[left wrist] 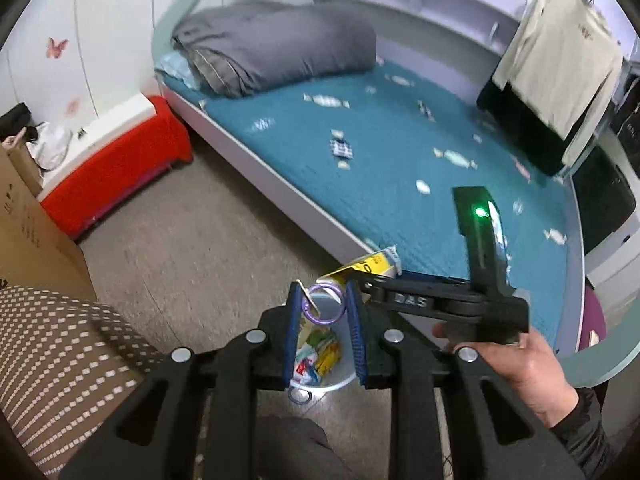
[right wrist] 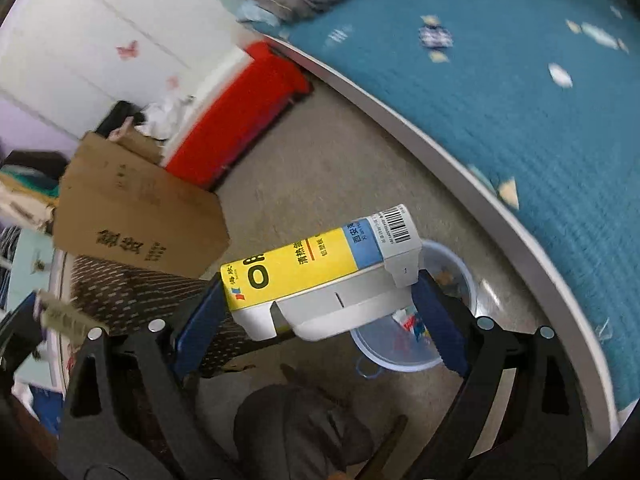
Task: Collect trash
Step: 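Carry the ring and yellow-white box toward the bin, then open both tools over the bin to drop the ring and box, then move both tools back over the table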
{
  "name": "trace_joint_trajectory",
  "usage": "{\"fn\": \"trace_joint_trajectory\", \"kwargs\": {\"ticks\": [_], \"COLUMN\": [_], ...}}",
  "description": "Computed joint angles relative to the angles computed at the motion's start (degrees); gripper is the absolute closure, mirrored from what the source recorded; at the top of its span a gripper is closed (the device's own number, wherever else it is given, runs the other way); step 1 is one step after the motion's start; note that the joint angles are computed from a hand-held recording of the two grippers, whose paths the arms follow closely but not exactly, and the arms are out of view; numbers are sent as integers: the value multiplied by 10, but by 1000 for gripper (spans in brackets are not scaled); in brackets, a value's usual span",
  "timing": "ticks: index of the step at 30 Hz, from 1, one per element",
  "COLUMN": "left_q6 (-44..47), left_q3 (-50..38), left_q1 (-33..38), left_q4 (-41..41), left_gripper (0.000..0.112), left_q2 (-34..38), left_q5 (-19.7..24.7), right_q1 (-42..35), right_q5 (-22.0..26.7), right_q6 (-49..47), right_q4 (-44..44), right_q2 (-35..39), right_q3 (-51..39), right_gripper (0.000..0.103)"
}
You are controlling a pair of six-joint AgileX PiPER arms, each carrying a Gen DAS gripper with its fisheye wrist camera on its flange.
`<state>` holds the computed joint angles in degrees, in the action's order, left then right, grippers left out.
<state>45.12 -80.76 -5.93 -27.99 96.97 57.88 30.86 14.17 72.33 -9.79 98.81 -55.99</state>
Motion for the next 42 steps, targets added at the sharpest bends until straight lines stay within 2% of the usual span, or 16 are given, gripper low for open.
{"fn": "trace_joint_trajectory", "kwargs": {"ticks": [2,4,6,10,11,13,14,15,20,25,33,42], "left_q6": [-15,-31,-42,-52,-58,-78,-85,-83,-93,-86,-18,64], "left_q3": [-9,-16,-23,-43,-50,-53,-39,-27,-22,-16,20,29], "left_q1": [-17,-36,-51,-68,-73,-82,-84,-82,-78,-49,31,155], "left_q4": [21,38,51,65,72,92,97,94,110,95,35,-46], "left_gripper": [90,90,90,88,82,28,22,21,21,20,19,18], "left_q2": [23,44,60,89,97,103,94,86,71,42,-37,-103], "left_q5": [-3,-11,-11,-2,3,-8,-31,-50,-51,-38,-16,36], "right_q1": [-16,-23,-24,-22,-21,-19,-15,-16,5,38,102,173], "right_q5": [-34,-53,-60,-47,-44,-35,-29,-26,9,44,120,211], "right_q6": [-58,-48,-16,126,156,200,223,222,266,319,333,252], "right_q4": [78,82,50,-90,-118,-161,-183,-185,-224,-263,-284,-263], "right_q2": [11,3,-10,-55,-68,-87,-97,-101,-130,-137,-142,-98], "right_q3": [19,39,53,80,88,98,103,104,108,95,36,-110], "right_gripper": [8,7,7,7,7,7,7,7,7,6,6,6]}}
